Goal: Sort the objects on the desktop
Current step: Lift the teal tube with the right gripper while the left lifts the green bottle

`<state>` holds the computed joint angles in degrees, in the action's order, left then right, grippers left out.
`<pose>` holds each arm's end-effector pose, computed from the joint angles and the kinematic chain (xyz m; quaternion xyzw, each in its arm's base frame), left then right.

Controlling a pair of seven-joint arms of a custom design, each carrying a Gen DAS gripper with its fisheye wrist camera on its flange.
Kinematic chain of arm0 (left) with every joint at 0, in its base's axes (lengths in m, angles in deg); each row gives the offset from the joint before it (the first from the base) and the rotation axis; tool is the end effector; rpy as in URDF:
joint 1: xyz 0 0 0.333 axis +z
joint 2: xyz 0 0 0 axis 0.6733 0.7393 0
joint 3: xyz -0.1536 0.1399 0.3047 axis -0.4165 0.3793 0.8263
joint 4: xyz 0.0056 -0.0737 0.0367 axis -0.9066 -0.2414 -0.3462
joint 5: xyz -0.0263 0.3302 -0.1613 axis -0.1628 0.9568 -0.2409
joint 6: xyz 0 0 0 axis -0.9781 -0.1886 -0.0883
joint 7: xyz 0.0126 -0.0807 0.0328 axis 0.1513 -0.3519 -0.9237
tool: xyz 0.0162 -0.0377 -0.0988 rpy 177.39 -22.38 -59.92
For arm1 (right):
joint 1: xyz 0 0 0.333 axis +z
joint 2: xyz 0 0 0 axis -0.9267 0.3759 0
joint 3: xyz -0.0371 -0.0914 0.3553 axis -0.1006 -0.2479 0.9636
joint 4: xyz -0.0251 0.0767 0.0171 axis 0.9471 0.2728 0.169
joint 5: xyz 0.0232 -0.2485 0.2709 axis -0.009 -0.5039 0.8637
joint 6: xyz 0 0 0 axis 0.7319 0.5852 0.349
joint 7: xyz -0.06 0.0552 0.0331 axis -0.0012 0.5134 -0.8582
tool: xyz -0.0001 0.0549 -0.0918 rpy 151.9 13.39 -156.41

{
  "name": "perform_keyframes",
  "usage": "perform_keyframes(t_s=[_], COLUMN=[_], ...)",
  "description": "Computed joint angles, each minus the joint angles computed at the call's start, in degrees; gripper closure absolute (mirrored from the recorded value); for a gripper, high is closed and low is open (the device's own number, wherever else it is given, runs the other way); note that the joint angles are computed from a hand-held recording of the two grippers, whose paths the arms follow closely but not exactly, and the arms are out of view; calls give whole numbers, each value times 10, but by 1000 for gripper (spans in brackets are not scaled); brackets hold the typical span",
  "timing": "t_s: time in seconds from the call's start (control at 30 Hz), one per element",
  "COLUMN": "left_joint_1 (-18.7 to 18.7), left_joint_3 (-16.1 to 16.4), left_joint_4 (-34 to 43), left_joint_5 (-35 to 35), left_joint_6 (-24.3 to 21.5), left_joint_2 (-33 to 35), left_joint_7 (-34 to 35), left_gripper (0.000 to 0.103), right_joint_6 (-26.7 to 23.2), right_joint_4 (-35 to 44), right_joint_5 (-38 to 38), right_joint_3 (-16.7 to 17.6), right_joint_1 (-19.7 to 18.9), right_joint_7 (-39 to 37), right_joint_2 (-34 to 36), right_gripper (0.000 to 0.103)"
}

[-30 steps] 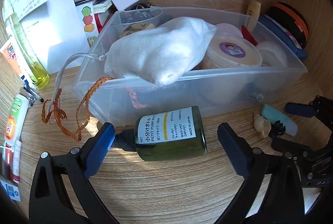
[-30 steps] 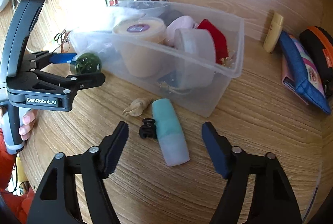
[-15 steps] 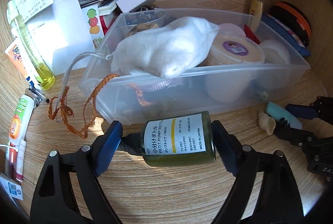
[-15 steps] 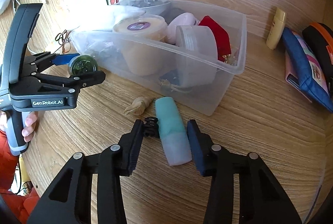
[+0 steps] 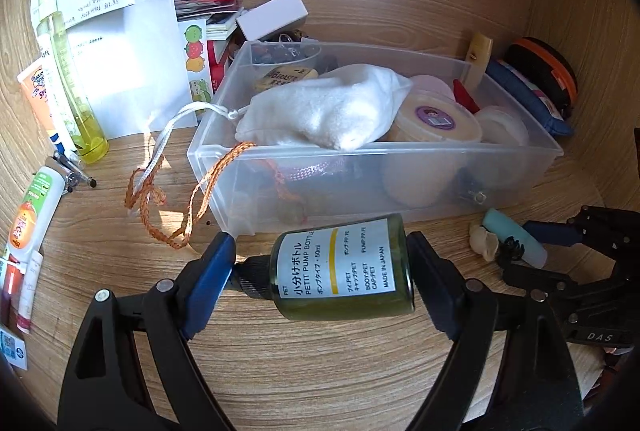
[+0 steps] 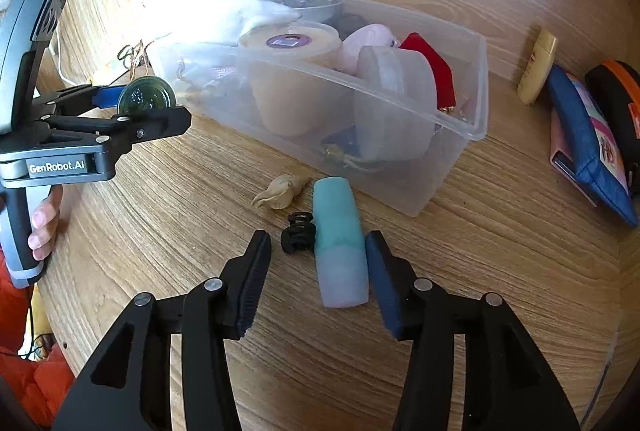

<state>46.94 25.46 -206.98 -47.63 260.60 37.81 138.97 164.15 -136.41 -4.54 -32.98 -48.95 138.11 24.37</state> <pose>0.5509 -0.0281 0.4832 -0.6229 0.6823 -0.3016 0.2354 0.5547 0.2358 0.4888 -0.8327 0.4496 -0.1472 0.2878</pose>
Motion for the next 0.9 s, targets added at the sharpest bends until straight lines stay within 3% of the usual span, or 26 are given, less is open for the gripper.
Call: perform_keyframes(t_s=[0.13,0.3,0.5,0.6,0.77,0.9], left_joint_1=[1,-7,-11,-19,-30,-31], left_joint_3=[-4,-2,-3,0,7,-3], left_joint_4=[-1,3,9,14,11,28], left_joint_5=[-53,-99,-185,-230,-212,-348], left_joint_6=[-4,0,6,5,18,17], left_joint_2=[-6,-7,-10,-12,-10,-16], left_joint_7=[52,91,157,196,186,309], left_gripper=[17,17,17,17,17,17], right_joint_6=[-3,3,11,60,99,109], right_joint_4=[-11,-27,-21,-42,-63,-69], right_joint_5=[21,11,-21,-20,4,-26], right_joint_3=[3,2,-9,-2,7,-3], right_joint_1=[-7,-5,4,5,6,13], right_joint_7=[-21,-35,2,-4,-25,12], right_joint_2=[-10,-23,-16,-27,-45,-51], right_gripper=[62,80,81,81,81,81])
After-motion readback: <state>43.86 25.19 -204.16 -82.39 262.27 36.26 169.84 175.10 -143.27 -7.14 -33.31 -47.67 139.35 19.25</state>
